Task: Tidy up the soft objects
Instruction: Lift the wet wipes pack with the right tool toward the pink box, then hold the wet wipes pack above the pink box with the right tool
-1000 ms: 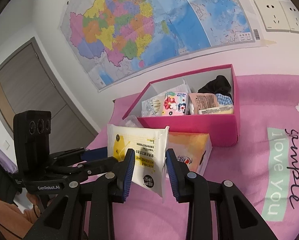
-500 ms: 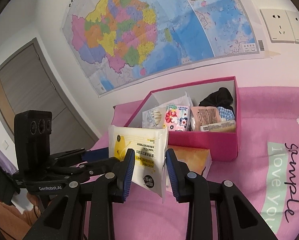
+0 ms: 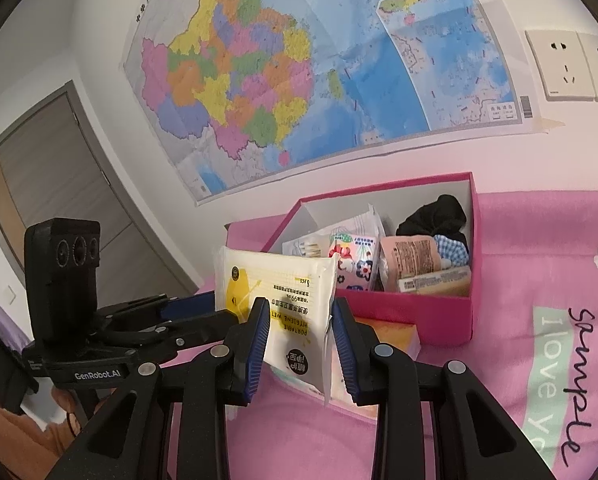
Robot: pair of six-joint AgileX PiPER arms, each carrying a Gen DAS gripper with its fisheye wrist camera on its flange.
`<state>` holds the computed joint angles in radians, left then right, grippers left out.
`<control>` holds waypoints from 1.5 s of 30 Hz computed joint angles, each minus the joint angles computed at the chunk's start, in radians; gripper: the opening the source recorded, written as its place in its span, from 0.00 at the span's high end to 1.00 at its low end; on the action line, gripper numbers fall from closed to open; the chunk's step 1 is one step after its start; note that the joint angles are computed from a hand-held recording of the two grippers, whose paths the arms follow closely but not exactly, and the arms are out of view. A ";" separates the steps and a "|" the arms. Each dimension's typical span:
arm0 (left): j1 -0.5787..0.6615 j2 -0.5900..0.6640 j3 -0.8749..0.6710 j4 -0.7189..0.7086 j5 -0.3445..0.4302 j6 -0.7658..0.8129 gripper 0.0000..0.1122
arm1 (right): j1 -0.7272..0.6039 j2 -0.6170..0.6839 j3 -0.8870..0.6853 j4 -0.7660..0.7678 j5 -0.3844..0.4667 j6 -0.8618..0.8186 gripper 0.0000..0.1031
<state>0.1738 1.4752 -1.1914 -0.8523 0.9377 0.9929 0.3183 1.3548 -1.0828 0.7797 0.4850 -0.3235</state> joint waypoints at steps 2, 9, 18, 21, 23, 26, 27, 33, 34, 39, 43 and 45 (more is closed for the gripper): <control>0.000 0.007 -0.011 -0.003 0.004 -0.002 0.54 | -0.003 0.005 -0.008 0.003 0.001 -0.006 0.68; -0.016 0.022 -0.056 0.016 -0.010 -0.029 0.54 | -0.014 0.027 -0.037 0.016 0.004 -0.023 0.68; -0.036 0.066 -0.143 0.047 -0.023 -0.082 0.54 | -0.035 0.092 -0.120 0.019 0.018 -0.047 0.68; -0.041 0.090 -0.173 0.055 -0.019 -0.100 0.54 | -0.039 0.109 -0.139 0.020 0.020 -0.049 0.68; -0.048 0.103 -0.190 0.066 -0.021 -0.112 0.54 | -0.046 0.124 -0.153 0.028 0.025 -0.053 0.68; -0.054 0.119 -0.209 0.075 -0.027 -0.122 0.54 | -0.053 0.138 -0.168 0.042 0.028 -0.067 0.68; -0.056 0.124 -0.215 0.077 -0.029 -0.125 0.54 | -0.055 0.143 -0.174 0.045 0.030 -0.069 0.68; -0.069 0.164 -0.263 0.100 -0.042 -0.149 0.54 | -0.063 0.178 -0.219 0.033 0.042 -0.062 0.68; -0.073 0.175 -0.275 0.108 -0.044 -0.156 0.54 | -0.063 0.185 -0.229 0.027 0.043 -0.057 0.68; -0.086 0.212 -0.319 0.137 -0.048 -0.188 0.54 | -0.071 0.218 -0.266 0.033 0.048 -0.060 0.68; -0.095 0.238 -0.350 0.156 -0.049 -0.210 0.54 | -0.077 0.242 -0.291 0.035 0.053 -0.062 0.68; -0.097 0.252 -0.368 0.160 -0.043 -0.219 0.54 | -0.077 0.251 -0.303 0.028 0.054 -0.055 0.68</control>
<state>0.0770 1.7269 -1.5593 -0.6918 0.8944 0.7735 0.2417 1.6056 -1.3856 0.8079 0.5389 -0.3790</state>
